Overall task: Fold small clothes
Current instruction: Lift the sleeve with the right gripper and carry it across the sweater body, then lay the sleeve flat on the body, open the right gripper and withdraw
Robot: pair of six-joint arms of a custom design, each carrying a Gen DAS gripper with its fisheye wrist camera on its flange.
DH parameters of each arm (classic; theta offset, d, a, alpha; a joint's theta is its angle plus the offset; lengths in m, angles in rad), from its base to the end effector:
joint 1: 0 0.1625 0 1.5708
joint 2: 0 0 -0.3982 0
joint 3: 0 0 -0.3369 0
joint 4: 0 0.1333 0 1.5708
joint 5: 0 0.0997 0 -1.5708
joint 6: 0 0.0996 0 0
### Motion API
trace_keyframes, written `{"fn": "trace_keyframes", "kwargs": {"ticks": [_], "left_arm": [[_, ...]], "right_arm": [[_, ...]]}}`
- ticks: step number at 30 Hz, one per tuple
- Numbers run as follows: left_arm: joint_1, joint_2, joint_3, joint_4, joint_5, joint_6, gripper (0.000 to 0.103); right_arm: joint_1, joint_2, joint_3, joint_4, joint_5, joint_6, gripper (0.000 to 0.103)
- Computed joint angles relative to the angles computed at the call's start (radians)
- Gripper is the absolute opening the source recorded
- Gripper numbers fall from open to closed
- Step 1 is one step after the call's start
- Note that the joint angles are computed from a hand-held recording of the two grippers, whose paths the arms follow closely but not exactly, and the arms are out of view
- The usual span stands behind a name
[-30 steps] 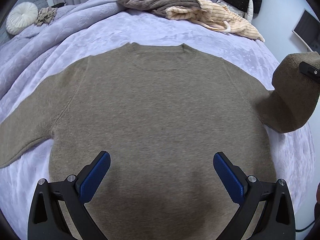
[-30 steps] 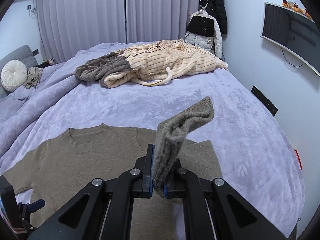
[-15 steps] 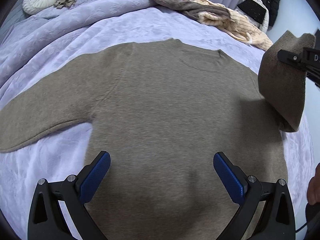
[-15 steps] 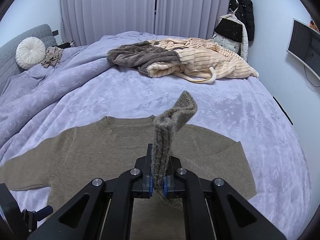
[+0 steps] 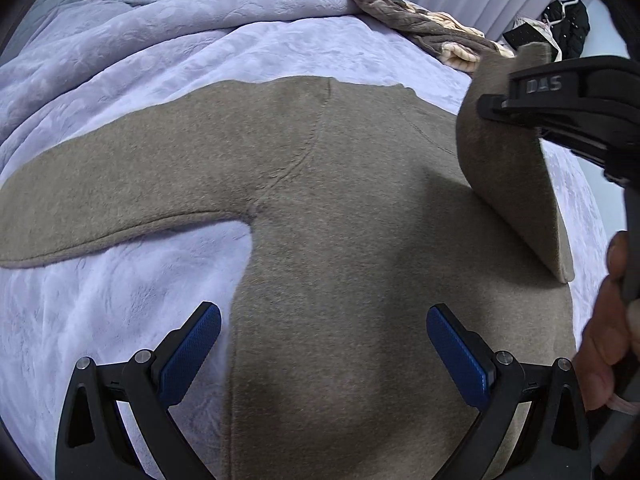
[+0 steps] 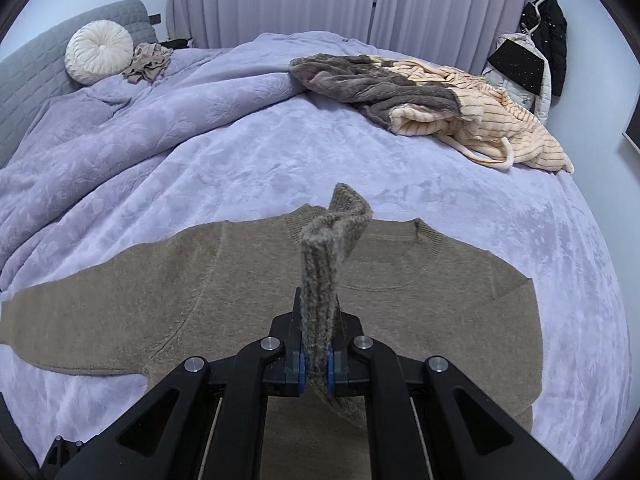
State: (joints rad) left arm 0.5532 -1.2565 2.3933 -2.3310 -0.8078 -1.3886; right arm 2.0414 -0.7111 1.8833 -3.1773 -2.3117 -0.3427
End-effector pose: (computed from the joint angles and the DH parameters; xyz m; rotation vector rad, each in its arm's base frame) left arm -0.1754 -0.3459 0.1319 -0.2654 2.4204 -0.7425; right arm 0.3100 -0.4637 0.0872 0.7507 -2.2564 0.5805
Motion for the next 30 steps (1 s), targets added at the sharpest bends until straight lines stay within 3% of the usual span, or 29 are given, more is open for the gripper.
{"fn": "trace_keyframes", "kwargs": {"ticks": [6,8,15,18,20,21,27,30], "left_arm": [[-0.044,-0.036,0.017,0.124,-0.001,-0.114,0.103],[-0.058,-0.057,0.04,0.113,-0.008,-0.123,0.103],[-0.099,-0.1,0.069,0.182,-0.02,-0.193,0.103],[-0.099,-0.108,0.076,0.179,-0.035,-0.204,0.103],[-0.105,-0.106,0.078,0.181,-0.042,-0.217,0.103],[-0.108,-0.102,0.075,0.185,-0.042,-0.221,0.103],[-0.108,-0.059,0.049,0.174,-0.04,-0.208,0.103],[-0.097,-0.029,0.027,0.152,-0.042,-0.18,0.103]], "right_arm": [[-0.001,0.063,-0.005,0.01,-0.014,-0.008,0.007],[-0.005,0.068,0.002,0.012,-0.009,0.0,0.007],[-0.03,0.019,0.074,0.057,0.084,0.025,0.015],[-0.025,0.007,0.099,0.062,0.105,0.011,0.026],[-0.019,-0.009,0.117,0.061,0.126,-0.004,0.051],[-0.016,-0.023,0.135,0.041,0.138,-0.022,0.054],[-0.025,-0.131,0.192,-0.002,0.169,-0.069,0.057],[-0.056,-0.154,0.198,-0.048,0.137,-0.101,0.069]]}}
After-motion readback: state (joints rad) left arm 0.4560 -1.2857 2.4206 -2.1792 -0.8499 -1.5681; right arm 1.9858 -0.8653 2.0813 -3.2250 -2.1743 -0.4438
